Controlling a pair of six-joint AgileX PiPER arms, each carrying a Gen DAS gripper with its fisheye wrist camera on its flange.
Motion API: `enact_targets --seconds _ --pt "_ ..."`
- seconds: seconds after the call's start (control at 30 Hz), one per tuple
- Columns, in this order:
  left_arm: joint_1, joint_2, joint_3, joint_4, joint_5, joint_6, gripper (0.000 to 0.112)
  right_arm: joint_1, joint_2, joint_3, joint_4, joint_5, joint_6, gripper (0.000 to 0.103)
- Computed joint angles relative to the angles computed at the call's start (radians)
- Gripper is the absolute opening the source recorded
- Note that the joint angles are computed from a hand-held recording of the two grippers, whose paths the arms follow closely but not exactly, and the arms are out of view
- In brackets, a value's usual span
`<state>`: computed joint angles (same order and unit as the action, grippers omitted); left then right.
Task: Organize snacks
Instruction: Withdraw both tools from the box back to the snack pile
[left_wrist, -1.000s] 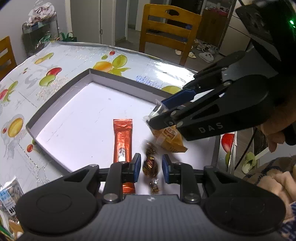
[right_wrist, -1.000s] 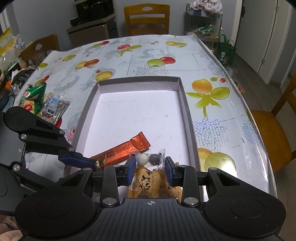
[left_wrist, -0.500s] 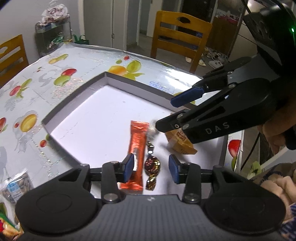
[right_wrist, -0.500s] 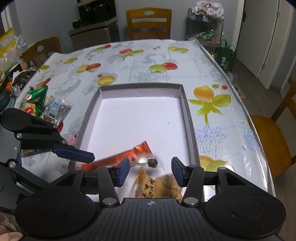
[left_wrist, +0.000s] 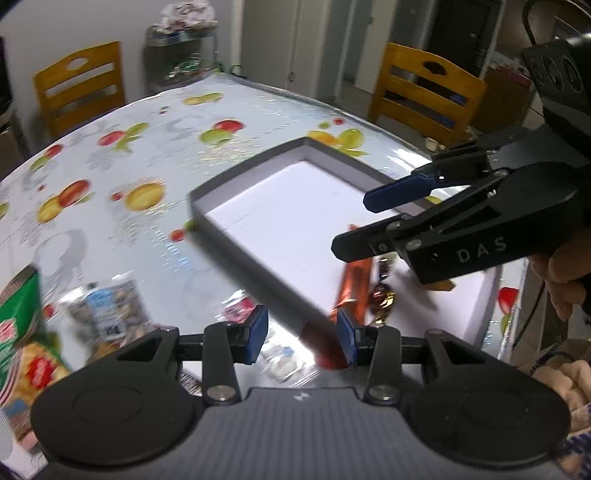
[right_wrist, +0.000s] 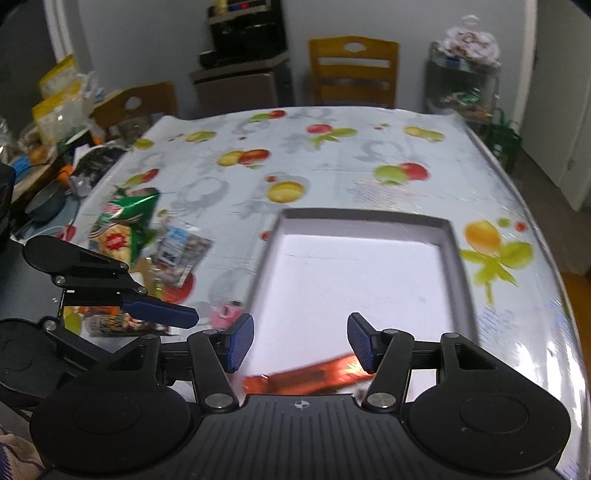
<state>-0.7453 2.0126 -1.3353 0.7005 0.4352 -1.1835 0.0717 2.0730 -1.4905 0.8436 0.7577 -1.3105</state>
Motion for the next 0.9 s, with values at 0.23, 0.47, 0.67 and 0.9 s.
enact_targets --seconds 0.23,0.47,0.67,0.9 --pt "0.001 -0.088 0.150 0.137 0.009 -0.205 0.039 0.063 0.005 -0.004 -0.010 -0.001 0.007 0.061" --pt "0.011 -0.148 0.257 0.187 0.002 -0.294 0.039 0.114 0.007 -0.002 -0.025 -0.009 0.027 0.065" --pt "0.020 -0.185 0.338 0.208 -0.015 -0.344 0.039 0.152 0.011 -0.005 -0.061 0.013 0.069 0.070" --pt "0.047 -0.198 0.414 0.225 -0.062 -0.376 0.039 0.189 0.018 0.008 -0.128 0.008 0.143 0.072"
